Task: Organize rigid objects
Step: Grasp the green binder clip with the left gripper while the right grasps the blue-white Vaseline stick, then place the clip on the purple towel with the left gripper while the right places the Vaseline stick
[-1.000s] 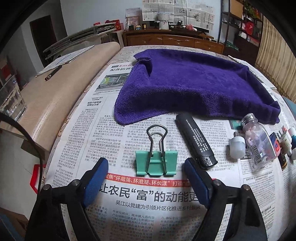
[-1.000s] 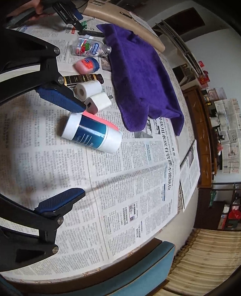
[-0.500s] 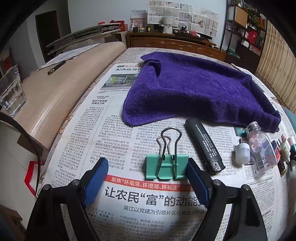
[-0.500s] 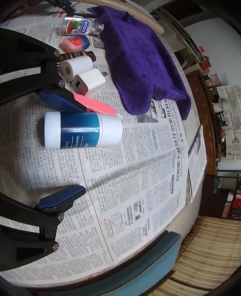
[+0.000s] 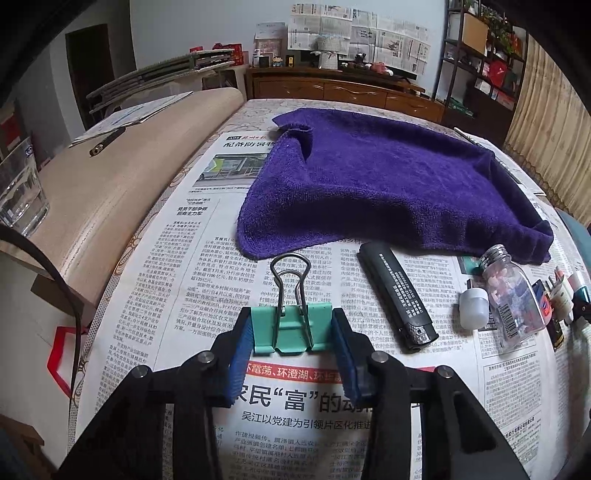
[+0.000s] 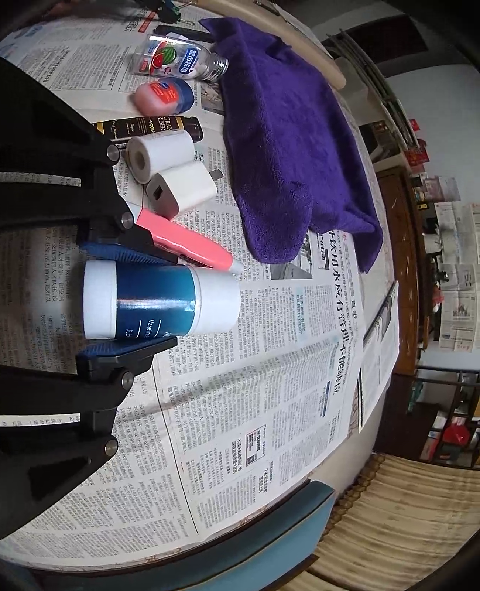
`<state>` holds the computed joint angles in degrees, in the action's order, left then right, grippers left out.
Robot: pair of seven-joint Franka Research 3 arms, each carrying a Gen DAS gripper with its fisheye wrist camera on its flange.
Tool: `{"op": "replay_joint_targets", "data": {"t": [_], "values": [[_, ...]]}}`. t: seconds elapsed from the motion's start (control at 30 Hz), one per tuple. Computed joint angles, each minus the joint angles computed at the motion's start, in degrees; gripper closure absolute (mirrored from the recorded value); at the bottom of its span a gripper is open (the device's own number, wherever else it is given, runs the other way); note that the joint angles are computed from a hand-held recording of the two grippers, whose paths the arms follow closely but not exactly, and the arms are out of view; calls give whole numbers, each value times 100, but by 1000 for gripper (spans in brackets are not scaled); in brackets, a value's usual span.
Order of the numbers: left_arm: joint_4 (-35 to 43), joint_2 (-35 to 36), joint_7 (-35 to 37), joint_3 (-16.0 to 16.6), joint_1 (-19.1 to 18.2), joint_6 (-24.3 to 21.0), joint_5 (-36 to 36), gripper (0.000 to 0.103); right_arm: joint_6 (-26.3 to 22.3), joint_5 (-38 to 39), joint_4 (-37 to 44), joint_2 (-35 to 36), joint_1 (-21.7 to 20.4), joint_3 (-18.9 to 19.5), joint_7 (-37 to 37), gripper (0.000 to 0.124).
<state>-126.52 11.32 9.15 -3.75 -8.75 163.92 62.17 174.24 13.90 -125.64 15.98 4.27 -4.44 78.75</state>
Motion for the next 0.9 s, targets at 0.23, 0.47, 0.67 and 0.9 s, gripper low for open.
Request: {"op": "replay_joint_targets", "data": {"t": [0.23, 0.47, 0.67, 0.9], "values": [[-123, -270, 213, -34, 81, 72, -161, 64, -131, 803, -46, -196, -511, 501, -661, 88], [209, -187, 1034, -153, 235, 377, -896, 64, -342, 1533, 159, -375, -598, 679, -1316, 88], [1027, 337, 2227, -226, 322, 469, -2020, 64, -646, 1667, 874, -131, -388, 662, -1474, 88], [2583, 1462, 3613, -380, 396, 309, -3222, 64, -1201, 1289, 2530, 894, -51, 695, -1278, 88]]}}
